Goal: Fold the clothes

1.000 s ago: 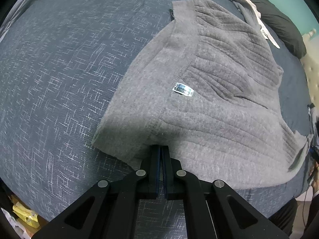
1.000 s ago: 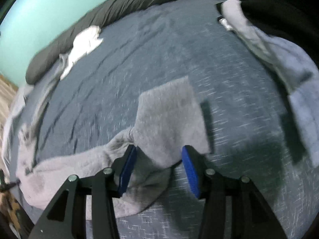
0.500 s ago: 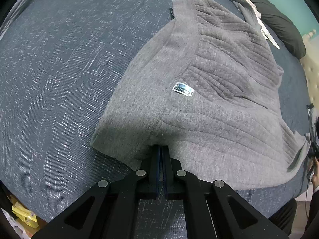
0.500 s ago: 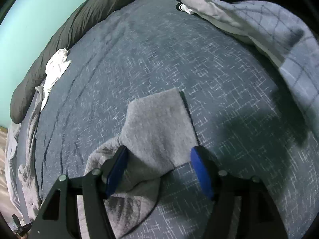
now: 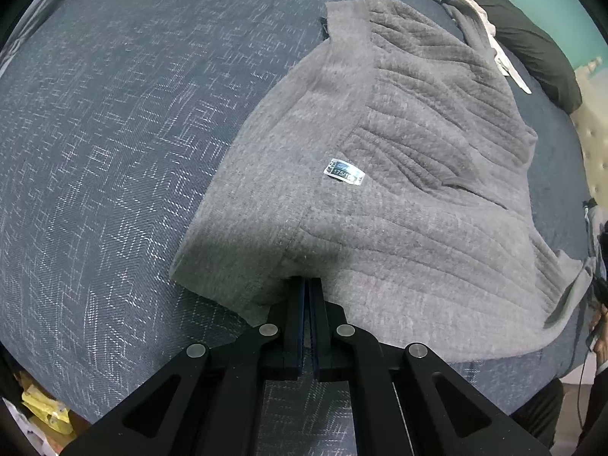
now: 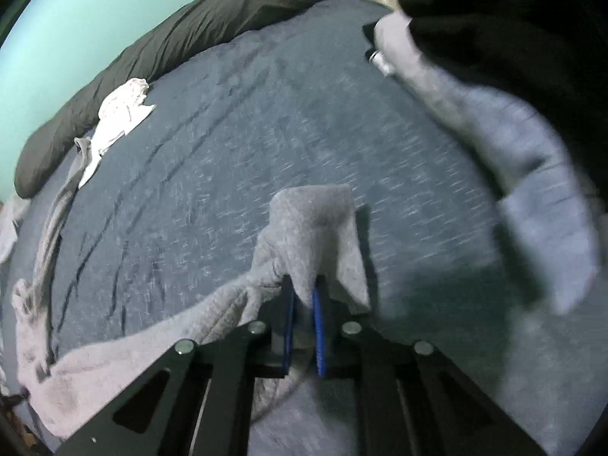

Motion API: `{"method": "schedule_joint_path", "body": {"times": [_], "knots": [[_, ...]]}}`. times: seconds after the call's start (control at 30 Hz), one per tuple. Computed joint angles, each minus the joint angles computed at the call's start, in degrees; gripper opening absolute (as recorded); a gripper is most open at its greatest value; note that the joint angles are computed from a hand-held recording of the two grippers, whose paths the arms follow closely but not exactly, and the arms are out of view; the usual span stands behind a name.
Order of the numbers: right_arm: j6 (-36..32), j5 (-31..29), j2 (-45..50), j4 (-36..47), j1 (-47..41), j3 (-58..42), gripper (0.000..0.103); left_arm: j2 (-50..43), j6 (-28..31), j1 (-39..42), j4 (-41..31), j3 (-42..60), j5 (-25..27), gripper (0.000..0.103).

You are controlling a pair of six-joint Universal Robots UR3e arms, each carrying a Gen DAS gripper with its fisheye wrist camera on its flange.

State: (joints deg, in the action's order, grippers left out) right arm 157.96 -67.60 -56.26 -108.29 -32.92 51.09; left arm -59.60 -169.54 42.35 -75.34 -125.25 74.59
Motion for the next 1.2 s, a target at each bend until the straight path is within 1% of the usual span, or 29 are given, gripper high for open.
{"method": "schedule_joint_path", "body": {"times": [0.07, 0.2, 0.3, 0.33, 0.37, 0.47, 0.5, 0.57, 0.63, 0.7, 0.77, 0.87, 0.9, 0.93, 1.03, 1.07, 1.1, 1.13, 1.2], "knots": [[-2.1, -0.1, -0.6, 3.4, -1.9, -2.7, 0.008, 1.5, 0.8, 1.1, -1.6, 0.0, -0.7, 0.002], [-6.0, -1.1, 1.4, 12.1, -5.2, -12.8, 0.008, 2.7, 1.8, 2.5, -2.2, -0.7, -1.7, 0.002], [-7.9, -0.6, 3.2, 18.5, -7.7, -19.9, 0.008, 9.4, 5.1, 6.3, -9.3, -1.1, -2.9, 0.002], [-8.2, -0.3, 4.0, 19.7, -7.8, -21.5, 0.008, 9.8, 5.5, 6.9, -9.8, -1.2, -3.1, 0.002], [-9.2, -0.7, 3.8, 20.1, -8.0, -21.2, 0.008, 10.3, 6.0, 7.6, -10.4, -1.3, -3.2, 0.002], [-11.4, -6.5, 2.4, 16.7, -6.8, -14.9, 0.008, 12.5, 8.7, 10.8, -13.7, -1.2, -3.9, 0.002], [-11.3, -7.4, 2.0, 15.1, -6.8, -12.0, 0.008, 13.4, 9.8, 12.1, -15.1, -1.1, -4.2, 0.002], [-10.4, -7.3, 0.9, 12.0, -7.4, -7.3, 0.008, 15.1, 12.3, 15.0, -18.3, -0.5, -4.9, 0.002], [-10.1, -5.9, 0.0, 9.9, -8.1, -4.0, 0.009, 17.3, 15.2, 18.0, -22.1, 0.7, -5.6, 0.002], [-10.8, -5.5, 0.2, 11.1, -8.2, -4.6, 0.012, 19.1, 18.5, 21.2, -25.6, 2.4, -6.7, 0.002], [-11.1, -6.2, 0.5, 12.7, -8.3, -6.7, 0.022, 20.6, 22.1, 24.3, -29.0, 4.5, -7.8, 0.002], [-11.6, -5.6, -1.0, 13.0, -9.2, -7.0, 0.024, 20.5, 22.3, 24.1, -30.5, 8.1, -8.4, 0.002], [-12.0, -4.2, -2.2, 13.2, -9.7, -6.8, 0.024, 20.4, 22.1, 23.8, -30.8, 9.4, -8.6, 0.002], [-12.4, -2.5, -3.2, 13.6, -10.1, -6.5, 0.024, 19.4, 21.0, 22.6, -29.4, 9.8, -8.6, 0.002], [-15.4, 1.6, -5.4, 16.3, -8.6, -5.9, 0.024, 9.1, 9.4, 10.5, -12.1, 8.2, -6.5, 0.004], [-16.5, 2.8, -6.0, 17.2, -7.7, -5.8, 0.024, 7.4, 8.2, 8.8, -10.8, 9.1, -6.1, 0.004], [-17.6, 3.9, -6.5, 18.3, -6.8, -5.9, 0.025, 7.6, 8.8, 8.7, -12.8, 10.9, -6.0, 0.004], [-18.5, 4.9, -6.9, 19.2, -5.7, -6.0, 0.025, 7.1, 8.7, 8.0, -13.4, 12.0, -5.9, 0.004], [-18.4, 5.0, -7.8, 18.8, -1.8, -4.5, 0.025, 4.4, 6.7, 4.8, -10.6, 12.8, -5.0, 0.004]]}}
